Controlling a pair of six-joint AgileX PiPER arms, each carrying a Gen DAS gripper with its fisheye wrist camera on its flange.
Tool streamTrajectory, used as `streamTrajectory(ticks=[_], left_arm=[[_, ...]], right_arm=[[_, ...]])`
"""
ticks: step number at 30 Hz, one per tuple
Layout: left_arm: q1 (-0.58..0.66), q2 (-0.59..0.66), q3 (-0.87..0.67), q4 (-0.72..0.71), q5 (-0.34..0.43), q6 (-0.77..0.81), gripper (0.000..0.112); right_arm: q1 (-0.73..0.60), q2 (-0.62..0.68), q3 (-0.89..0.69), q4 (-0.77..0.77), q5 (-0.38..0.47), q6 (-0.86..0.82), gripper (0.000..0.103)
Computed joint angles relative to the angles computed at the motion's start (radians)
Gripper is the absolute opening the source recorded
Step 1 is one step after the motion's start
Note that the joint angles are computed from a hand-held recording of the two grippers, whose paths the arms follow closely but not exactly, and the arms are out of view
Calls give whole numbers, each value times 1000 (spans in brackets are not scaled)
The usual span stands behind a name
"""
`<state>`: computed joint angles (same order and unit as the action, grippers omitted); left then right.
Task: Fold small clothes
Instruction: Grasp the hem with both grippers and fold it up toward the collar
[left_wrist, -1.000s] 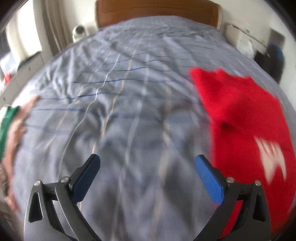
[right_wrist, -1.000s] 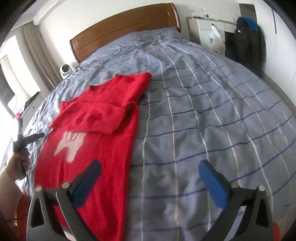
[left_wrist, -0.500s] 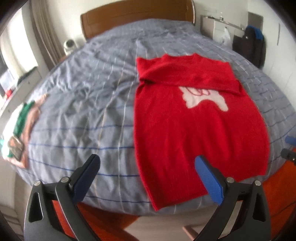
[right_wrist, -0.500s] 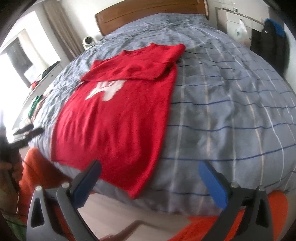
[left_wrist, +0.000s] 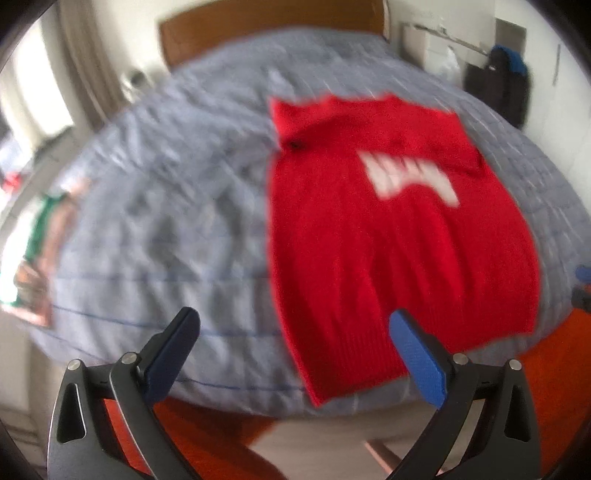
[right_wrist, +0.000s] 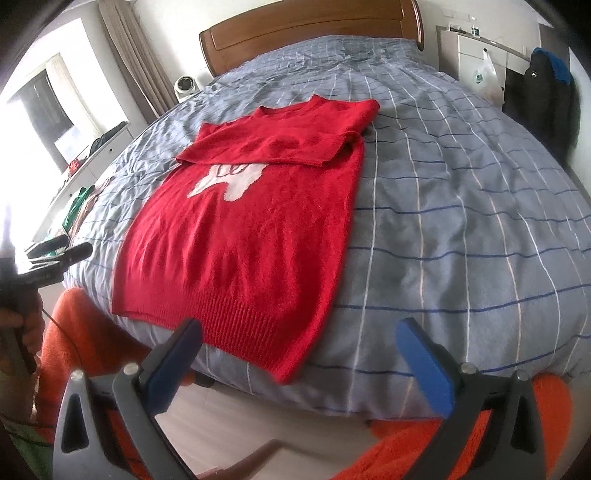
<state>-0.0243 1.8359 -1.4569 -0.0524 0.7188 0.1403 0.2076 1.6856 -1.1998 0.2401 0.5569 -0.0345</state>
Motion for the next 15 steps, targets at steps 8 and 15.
streamTrajectory(ticks=[8, 15], left_arm=[[99, 170, -31, -256, 52, 199, 78], [148, 133, -11, -396, 138, 338, 2]], right_arm=[[-62, 139, 10, 287, 3, -139, 101], [-32, 232, -97, 178, 104, -69, 4]])
